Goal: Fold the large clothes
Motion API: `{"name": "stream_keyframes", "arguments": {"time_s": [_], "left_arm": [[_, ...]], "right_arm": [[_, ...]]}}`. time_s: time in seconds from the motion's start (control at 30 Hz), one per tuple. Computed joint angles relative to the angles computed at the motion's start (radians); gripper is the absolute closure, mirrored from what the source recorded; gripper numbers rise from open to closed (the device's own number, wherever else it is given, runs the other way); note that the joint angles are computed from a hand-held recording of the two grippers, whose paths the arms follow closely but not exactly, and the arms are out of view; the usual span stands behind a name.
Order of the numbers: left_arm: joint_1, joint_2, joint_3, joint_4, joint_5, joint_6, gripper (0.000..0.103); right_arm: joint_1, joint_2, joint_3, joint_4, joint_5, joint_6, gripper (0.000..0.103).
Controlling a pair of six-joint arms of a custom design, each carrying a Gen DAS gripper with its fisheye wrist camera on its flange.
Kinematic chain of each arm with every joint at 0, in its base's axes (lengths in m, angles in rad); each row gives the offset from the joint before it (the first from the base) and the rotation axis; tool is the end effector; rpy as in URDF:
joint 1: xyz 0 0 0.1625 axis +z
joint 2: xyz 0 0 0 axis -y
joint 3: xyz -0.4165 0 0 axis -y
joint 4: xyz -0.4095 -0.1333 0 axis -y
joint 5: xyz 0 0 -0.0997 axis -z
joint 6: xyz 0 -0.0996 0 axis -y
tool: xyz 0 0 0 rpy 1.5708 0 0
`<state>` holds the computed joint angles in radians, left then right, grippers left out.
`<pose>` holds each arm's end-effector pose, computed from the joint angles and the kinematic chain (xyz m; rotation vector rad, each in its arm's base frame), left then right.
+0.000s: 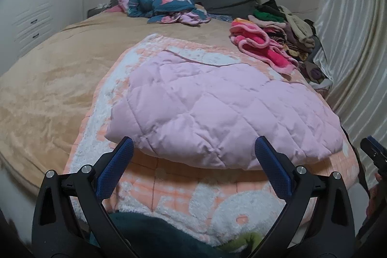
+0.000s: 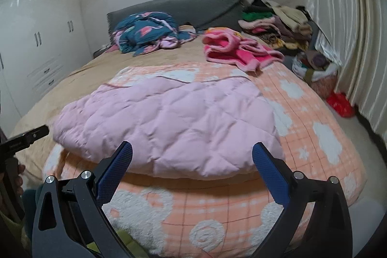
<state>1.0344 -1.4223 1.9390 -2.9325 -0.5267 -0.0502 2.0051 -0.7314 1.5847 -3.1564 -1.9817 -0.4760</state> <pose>-0.0778 -0.5602 0.4135 -0.0213 2.1330 -1.2323 0.3854 -0.6087 0.1309 0.9410 -2.3877 0.9696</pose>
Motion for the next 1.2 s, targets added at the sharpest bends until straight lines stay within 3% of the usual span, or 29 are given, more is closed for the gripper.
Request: {"name": "stream_keyframes", "arguments": {"time_s": [0.2, 0.63, 1.2], "left_arm": [[-0.033, -0.011, 0.044, -0.007, 0.003, 0.011, 0.009], [-0.054, -0.023, 0.102, 0.014, -0.021, 0.002, 0.009], [-0.056, -0.022, 0.104, 0.020, -0.004, -0.011, 0.009]], "right_arm": [[0.026, -0.002, 0.065, -0.051, -0.018, 0.031, 0.004], [0.049, -0.011, 0.139, -0.135, 0.007, -0.025, 0.004], [0.043, -0.015, 0.137, -0.082, 0.010, 0.000, 0.004]]}}
